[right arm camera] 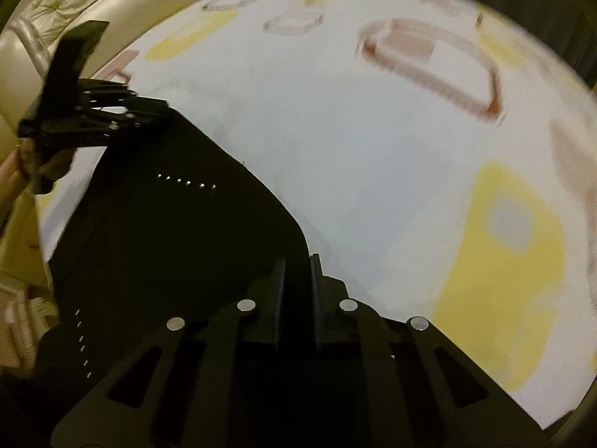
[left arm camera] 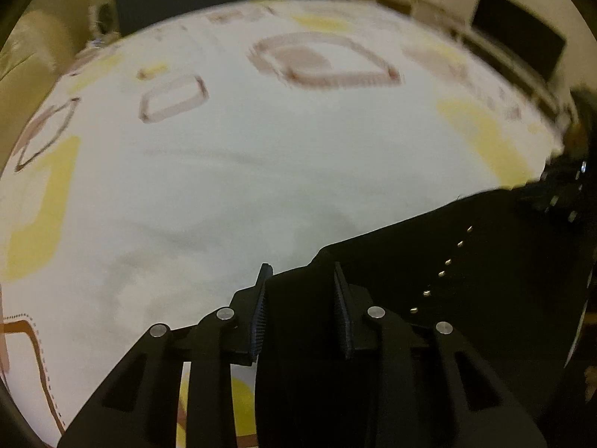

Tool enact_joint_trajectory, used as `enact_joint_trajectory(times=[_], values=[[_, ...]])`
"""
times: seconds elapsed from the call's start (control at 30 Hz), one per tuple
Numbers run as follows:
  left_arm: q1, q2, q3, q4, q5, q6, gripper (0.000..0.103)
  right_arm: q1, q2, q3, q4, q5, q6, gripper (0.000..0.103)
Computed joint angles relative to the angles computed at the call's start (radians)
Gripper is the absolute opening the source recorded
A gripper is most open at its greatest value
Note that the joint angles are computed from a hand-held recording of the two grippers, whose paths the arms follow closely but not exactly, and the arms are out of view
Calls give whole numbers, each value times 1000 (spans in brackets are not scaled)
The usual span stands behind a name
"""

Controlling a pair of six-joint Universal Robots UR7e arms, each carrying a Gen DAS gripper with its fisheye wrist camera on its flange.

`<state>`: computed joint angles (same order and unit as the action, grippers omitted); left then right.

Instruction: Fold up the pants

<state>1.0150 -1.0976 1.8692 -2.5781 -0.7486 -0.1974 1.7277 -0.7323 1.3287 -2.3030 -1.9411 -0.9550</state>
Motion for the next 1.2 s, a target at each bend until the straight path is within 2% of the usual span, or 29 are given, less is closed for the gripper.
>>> enact_joint_trajectory(times=[0.17, 0.23, 0.33, 0.5, 0.7, 0.87, 0.97, 1.2], values=[[-57, -72, 66, -60, 26, -3, 32, 28, -68, 107, -221, 45, -111, 11], [-88, -102, 117, -78, 44, -24, 32, 30, -103, 185, -332, 46, -183, 11], [-128, -137, 181, -93, 67, -51, 32, 25, -161, 315, -462, 69, -245, 11], [-204, -222, 310, -127, 72, -135, 32, 5, -271, 536, -660, 144, -335, 11], [-326, -300, 457, -70, 110, -294, 32, -46, -386, 772, -852, 219, -439, 11], [-355, -339, 561, -77, 66, -426, 32, -99, -449, 922, -942, 248, -516, 11], [-367, -349, 612, -79, 39, -504, 32, -116, -447, 974, -1009, 245, -562, 11], [-386, -347, 689, -90, 9, -627, 34, -159, -439, 1034, -1027, 202, -565, 12]])
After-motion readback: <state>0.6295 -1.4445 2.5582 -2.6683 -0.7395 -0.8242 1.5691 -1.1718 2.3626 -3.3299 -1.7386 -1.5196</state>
